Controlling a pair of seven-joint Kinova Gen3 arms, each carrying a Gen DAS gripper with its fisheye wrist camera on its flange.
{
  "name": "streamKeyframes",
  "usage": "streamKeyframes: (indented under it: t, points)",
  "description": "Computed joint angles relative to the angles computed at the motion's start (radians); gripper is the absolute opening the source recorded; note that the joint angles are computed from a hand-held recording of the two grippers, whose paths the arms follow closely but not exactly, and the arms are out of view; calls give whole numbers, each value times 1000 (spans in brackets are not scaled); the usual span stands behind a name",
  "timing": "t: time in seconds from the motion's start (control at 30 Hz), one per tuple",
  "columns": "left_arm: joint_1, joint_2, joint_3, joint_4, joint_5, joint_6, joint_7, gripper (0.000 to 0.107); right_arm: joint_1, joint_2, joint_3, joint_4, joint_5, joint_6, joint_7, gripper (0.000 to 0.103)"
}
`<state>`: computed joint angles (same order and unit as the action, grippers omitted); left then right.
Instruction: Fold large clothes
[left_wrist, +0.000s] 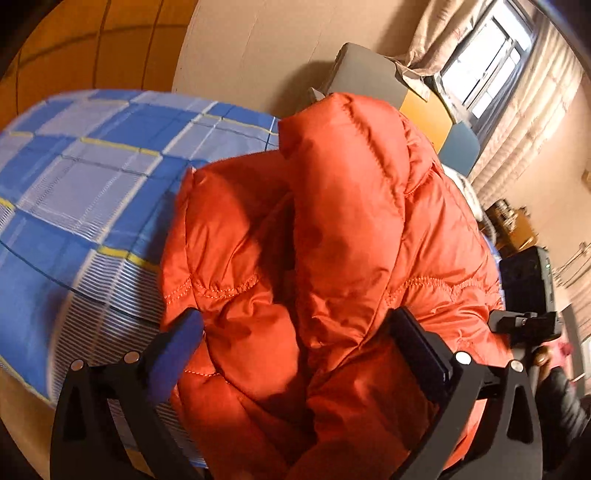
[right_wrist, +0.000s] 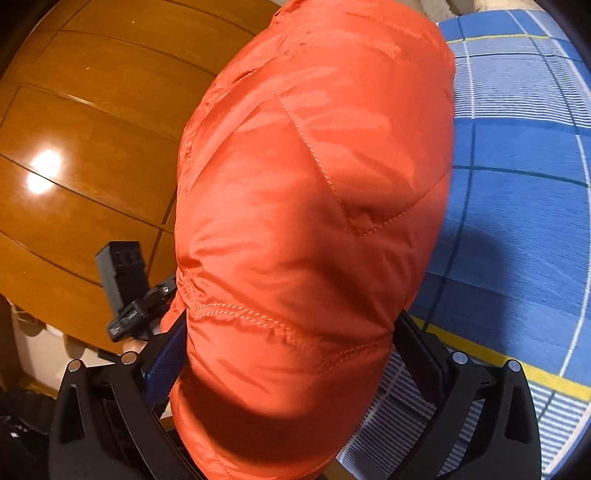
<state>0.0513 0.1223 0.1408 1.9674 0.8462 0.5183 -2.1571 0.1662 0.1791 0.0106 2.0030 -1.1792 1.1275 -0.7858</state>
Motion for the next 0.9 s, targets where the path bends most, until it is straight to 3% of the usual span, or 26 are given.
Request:
streamKeyframes:
  t: [0.23, 0.33, 0.4, 0.47, 0.63, 0.73, 0.9]
  points:
    - [-320, 84, 237, 40, 285, 82, -272, 96, -29, -1, -22, 39, -79, -92, 55, 100]
    - [-458, 138, 350, 65, 407, 123, -394, 88, -50, -54, -20, 45, -69, -128, 42, 83]
    - [-497, 171, 369, 80, 488, 164, -470, 80, -84, -83, -25, 9, -22, -165, -9, 71]
    - [-466, 187, 314, 94, 569, 213, -533, 77, -107, -114, -25, -13, 26, -183, -48, 62]
    - [-237, 215, 99, 64, 744, 291, -644, 73, -128, -179, -8, -37, 78, -208, -79, 54]
    - [-105, 248, 22, -57, 710, 282, -582, 71, -131, -197, 23, -51, 92, -211, -71, 53]
    - [24, 342, 27, -288, 557, 203, -411, 67, -78, -198, 87, -53, 112, -200, -60, 53]
